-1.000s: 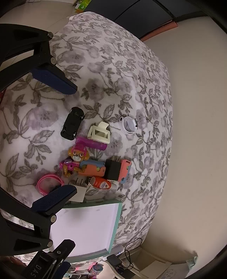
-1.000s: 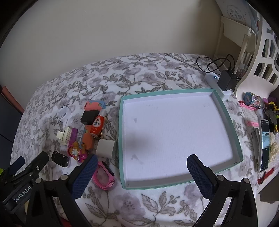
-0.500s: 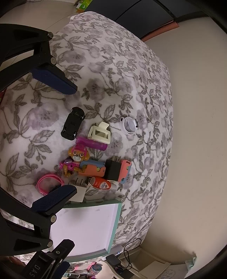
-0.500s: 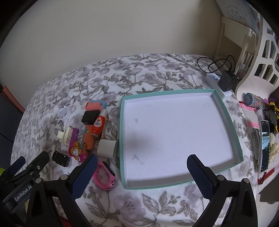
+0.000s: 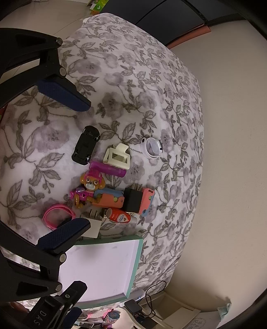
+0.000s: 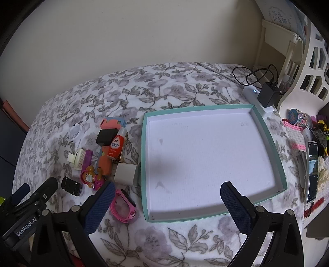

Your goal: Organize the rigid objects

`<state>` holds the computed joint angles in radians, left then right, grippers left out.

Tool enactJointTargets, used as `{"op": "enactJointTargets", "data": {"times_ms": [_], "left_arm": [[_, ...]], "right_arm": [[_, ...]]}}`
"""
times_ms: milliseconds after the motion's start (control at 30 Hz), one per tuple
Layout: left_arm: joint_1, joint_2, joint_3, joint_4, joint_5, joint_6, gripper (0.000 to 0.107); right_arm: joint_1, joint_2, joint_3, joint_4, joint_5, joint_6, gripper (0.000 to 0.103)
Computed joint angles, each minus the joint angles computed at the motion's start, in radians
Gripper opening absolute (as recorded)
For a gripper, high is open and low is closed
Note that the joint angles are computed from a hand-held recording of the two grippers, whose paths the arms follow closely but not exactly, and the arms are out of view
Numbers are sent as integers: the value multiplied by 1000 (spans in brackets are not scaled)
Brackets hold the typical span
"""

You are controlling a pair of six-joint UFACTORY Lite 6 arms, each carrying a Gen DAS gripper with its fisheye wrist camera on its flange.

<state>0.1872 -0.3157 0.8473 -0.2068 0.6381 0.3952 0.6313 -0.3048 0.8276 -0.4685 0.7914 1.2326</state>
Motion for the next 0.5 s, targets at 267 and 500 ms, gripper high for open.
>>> {"op": "enactJointTargets", "data": {"times_ms": [267,500], "left_arm": [[-1,0,1,1,0,-2,103],[-1,2,0,-3,0,0,103]], "right_arm": [[1,4,0,-2,-2,4,103],[3,7,2,-1,-3,6,103]]}}
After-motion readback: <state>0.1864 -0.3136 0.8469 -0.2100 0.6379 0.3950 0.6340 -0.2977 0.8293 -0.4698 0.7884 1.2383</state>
